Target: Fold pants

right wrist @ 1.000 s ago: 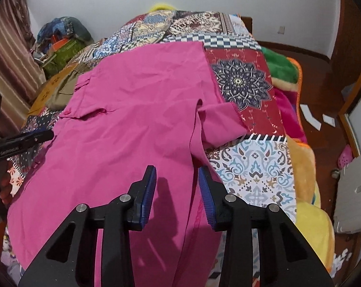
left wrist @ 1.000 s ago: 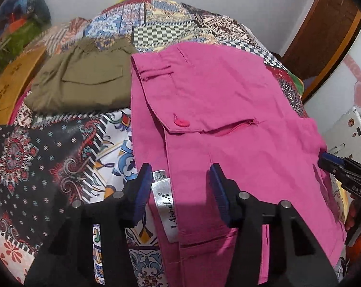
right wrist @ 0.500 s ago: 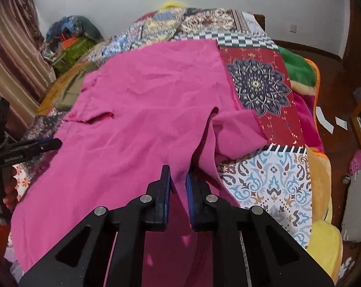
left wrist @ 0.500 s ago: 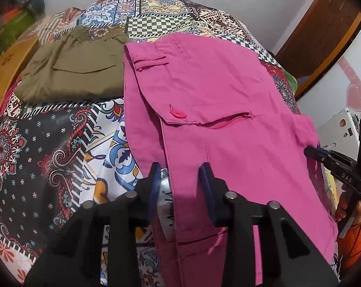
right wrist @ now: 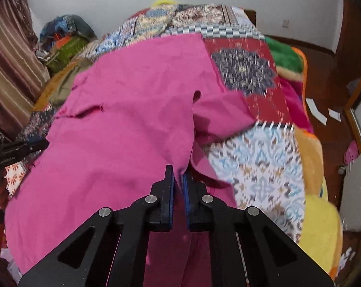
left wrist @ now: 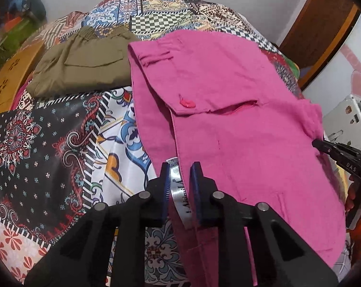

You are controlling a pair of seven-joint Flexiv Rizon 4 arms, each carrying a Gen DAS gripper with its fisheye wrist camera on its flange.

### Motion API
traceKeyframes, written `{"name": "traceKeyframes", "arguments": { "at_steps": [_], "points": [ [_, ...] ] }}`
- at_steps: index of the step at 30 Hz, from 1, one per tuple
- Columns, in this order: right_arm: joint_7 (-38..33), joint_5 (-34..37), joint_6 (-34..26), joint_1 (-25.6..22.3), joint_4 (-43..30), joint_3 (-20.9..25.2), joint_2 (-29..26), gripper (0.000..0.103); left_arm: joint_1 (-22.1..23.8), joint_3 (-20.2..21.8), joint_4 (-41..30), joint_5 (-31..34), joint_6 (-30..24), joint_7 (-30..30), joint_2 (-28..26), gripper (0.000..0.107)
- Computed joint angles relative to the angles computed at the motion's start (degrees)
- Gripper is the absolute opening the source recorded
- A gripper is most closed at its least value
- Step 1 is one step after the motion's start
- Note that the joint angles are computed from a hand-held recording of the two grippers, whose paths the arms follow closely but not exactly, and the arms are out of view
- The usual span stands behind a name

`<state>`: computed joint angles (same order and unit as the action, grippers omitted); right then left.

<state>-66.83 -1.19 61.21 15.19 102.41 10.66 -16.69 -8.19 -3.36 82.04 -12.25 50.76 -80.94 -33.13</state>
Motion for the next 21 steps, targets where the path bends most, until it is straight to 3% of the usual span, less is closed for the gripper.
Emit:
{"name": "traceKeyframes", "arguments": {
  "at_steps": [7, 8, 10, 11, 21],
  "points": [
    [2.7, -3.9, -1.9, 0.4, 2.0, -1.3, 3.8, 0.013, -1.4, 1.9, -0.4, 3.9, 0.7, -1.4, 1.3, 0.022],
    [3.0, -4.2, -1.4, 0.2, 2.2, -1.6, 4.2, 0.020, -1.4, 2.1, -0.5, 4.3, 1.2, -1.6, 1.5, 0.024],
    [4.8, -6.3, 0.7, 0.1, 2.7, -2.6, 4.9, 0.032, -1.2, 2.2, -1.0, 4.6, 2.2, -2.0, 1.6, 0.044],
    [5.8, -7.8, 1.9, 0.2, 3.0, -3.0, 5.0, 0.037, -1.1, 2.3, -1.4, 4.7, 3.3, -2.5, 1.4, 0.048],
    [6.5, -15.0, 6.1, 0.0, -6.3, -5.3, -2.4, 0.040, -1.0, 4.8, -16.2, 8.5, 4.5, -5.2, -7.1, 0.063]
  ]
}}
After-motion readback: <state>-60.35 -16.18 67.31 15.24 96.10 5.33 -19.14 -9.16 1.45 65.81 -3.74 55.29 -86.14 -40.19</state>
